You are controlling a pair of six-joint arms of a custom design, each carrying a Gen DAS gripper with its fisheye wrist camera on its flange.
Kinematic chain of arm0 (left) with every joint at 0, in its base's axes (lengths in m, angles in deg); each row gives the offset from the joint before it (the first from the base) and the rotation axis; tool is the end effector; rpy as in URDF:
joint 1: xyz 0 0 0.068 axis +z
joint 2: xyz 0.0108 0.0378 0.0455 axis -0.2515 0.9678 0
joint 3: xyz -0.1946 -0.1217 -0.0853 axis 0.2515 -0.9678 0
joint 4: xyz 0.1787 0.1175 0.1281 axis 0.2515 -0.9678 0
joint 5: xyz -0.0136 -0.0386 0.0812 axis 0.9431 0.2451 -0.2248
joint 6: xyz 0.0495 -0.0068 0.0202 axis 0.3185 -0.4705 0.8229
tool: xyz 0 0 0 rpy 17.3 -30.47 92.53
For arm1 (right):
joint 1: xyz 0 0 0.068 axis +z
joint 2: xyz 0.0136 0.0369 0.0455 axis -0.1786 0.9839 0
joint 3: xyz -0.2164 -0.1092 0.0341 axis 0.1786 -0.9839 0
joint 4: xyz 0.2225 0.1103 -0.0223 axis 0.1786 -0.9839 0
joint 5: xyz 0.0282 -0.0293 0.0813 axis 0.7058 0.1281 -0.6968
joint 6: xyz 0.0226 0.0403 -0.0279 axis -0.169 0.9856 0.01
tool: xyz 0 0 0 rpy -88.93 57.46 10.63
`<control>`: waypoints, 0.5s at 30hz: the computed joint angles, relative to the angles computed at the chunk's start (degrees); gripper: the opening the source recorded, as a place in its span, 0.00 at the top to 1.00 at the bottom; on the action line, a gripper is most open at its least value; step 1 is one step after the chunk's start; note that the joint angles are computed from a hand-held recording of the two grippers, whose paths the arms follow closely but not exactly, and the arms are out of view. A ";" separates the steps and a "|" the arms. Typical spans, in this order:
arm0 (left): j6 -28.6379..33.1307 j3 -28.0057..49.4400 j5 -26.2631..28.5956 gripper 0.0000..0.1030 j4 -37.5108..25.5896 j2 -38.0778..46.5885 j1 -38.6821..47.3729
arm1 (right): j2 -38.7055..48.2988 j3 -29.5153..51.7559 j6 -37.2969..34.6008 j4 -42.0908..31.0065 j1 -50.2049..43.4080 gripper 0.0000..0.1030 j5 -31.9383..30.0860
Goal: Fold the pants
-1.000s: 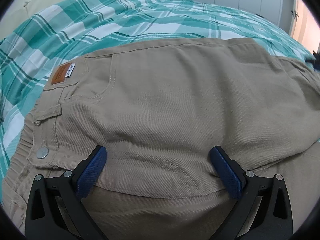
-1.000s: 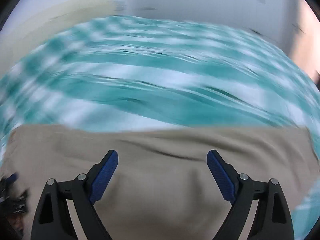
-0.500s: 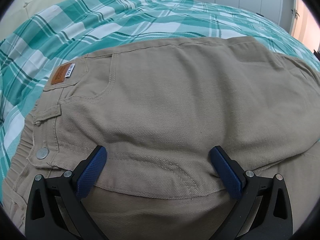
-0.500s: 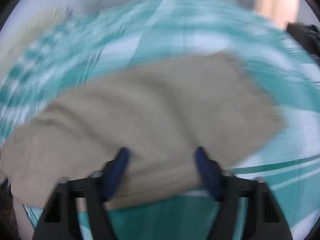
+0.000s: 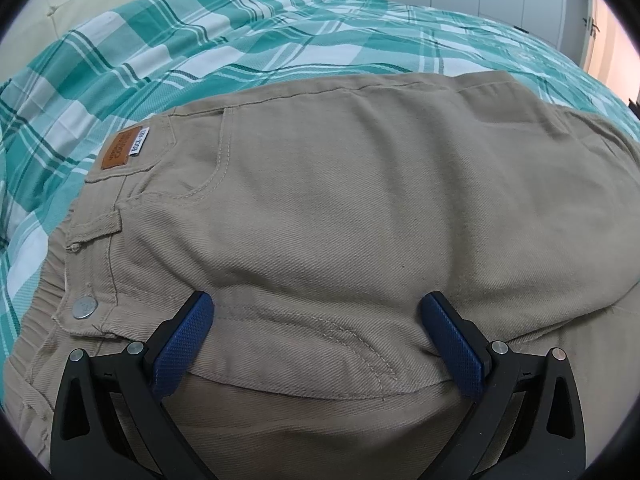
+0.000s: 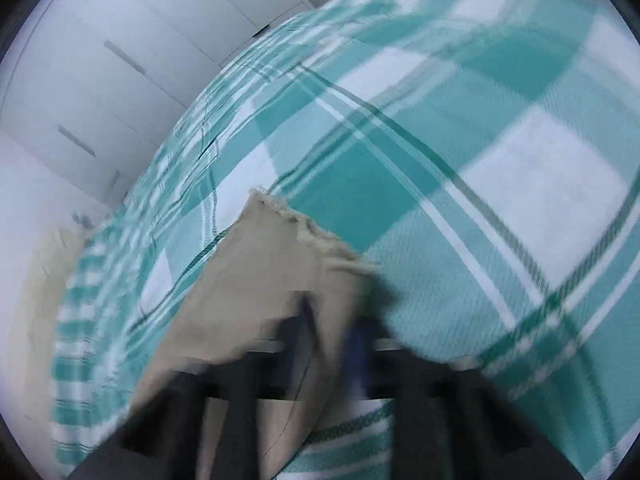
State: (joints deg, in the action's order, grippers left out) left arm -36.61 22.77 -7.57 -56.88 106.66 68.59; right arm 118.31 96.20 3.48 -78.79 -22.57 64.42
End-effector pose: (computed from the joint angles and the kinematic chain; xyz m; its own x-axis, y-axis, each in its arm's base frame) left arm 0.0384 0.1938 0.0647 -0.7412 -0.3503 -0.5727 -0.4847 0.8694 0.0956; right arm 0.4270 -0.0777 0.1043 -0.7789 0.4377 -0.4491 0.1916 0.8480 0.4942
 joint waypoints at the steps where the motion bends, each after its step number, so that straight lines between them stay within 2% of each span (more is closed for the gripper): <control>1: -0.09 0.19 0.05 0.01 0.00 0.30 -0.04 | -1.78 -1.08 -1.43 0.66 0.79 0.95 0.20; 5: 0.02 0.12 0.43 0.01 -0.01 0.39 0.23 | -18.69 -11.43 -18.23 -2.68 2.82 0.95 -8.34; 6: 0.01 0.15 0.43 0.01 -0.02 0.39 0.22 | -25.89 -14.93 -26.58 -8.28 3.08 0.95 -12.37; 7: 0.01 0.15 0.43 0.01 -0.02 0.39 0.22 | -33.09 -20.60 -29.35 -8.90 3.36 0.95 -13.15; 9: 0.05 0.16 0.35 0.01 -0.06 0.39 0.22 | -46.41 -26.47 -42.11 -22.50 -0.92 0.95 -20.25; 10: 0.05 0.16 0.25 0.01 -0.06 0.36 0.18 | -49.64 -28.42 -46.09 -26.68 -3.42 0.95 -22.85; 11: 0.01 0.18 0.10 0.01 -0.10 0.29 0.07 | -53.30 -29.96 -53.04 -34.95 -8.80 0.95 -26.00; 12: -0.06 0.13 -0.14 0.01 -0.16 0.14 -0.08 | -54.08 -30.23 -62.30 -44.11 -16.00 0.95 -29.09; 13: -0.17 0.10 -0.43 0.01 -0.21 -0.02 -0.29 | -53.93 -30.34 -67.27 -50.80 -23.20 0.95 -27.78; 14: -0.32 0.08 -0.90 0.01 -0.27 -0.27 -0.63 | -50.90 -29.62 -72.77 -55.49 -30.40 0.95 -26.23; 15: -0.46 0.06 -1.29 0.01 -0.46 -0.57 -0.90 | -46.20 -30.01 -77.43 -54.87 -37.33 0.95 -25.59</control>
